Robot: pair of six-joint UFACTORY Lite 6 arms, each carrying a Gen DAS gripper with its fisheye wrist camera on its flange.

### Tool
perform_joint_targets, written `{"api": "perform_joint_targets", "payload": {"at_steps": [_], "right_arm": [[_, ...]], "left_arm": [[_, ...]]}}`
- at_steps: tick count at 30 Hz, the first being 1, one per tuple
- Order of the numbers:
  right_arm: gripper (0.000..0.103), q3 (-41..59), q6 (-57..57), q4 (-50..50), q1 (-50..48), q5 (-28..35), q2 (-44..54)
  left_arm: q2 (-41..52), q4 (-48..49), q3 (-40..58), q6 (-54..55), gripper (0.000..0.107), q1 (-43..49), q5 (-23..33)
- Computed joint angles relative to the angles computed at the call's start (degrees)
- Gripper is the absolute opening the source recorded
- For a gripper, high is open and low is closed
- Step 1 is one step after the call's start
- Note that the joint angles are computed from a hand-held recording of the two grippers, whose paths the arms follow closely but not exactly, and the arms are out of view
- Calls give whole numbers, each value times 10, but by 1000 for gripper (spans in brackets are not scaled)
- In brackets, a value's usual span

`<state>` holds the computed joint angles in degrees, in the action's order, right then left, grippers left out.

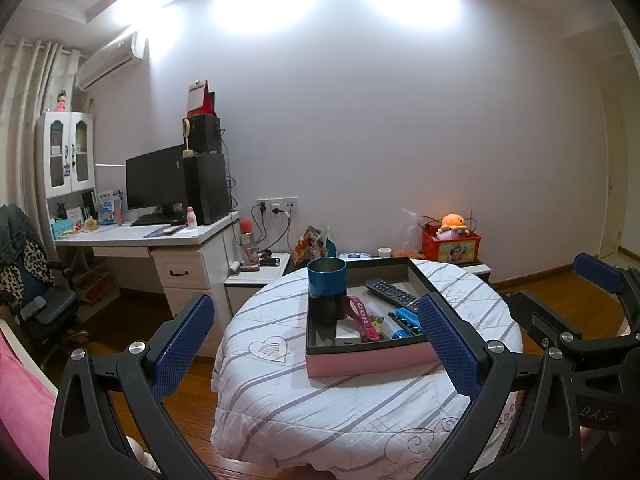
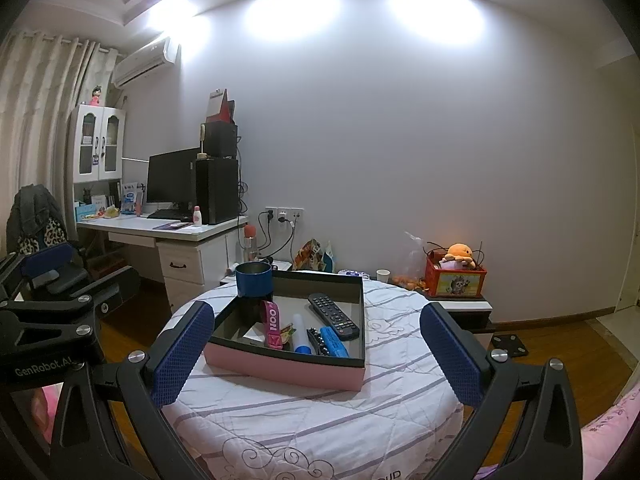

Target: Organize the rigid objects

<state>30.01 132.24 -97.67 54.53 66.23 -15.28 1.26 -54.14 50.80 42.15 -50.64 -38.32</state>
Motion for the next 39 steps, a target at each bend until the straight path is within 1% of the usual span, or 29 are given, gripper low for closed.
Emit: {"api": "perform_joint_targets", "payload": {"at_steps": [23, 39], "right_arm": [[103, 5, -7, 2, -8, -9, -2], [103, 22, -10, 19, -1, -5, 21]], "left_arm": [[2, -7, 3, 8, 103, -3, -4], [3, -18, 9, 22, 103, -2, 2]]}}
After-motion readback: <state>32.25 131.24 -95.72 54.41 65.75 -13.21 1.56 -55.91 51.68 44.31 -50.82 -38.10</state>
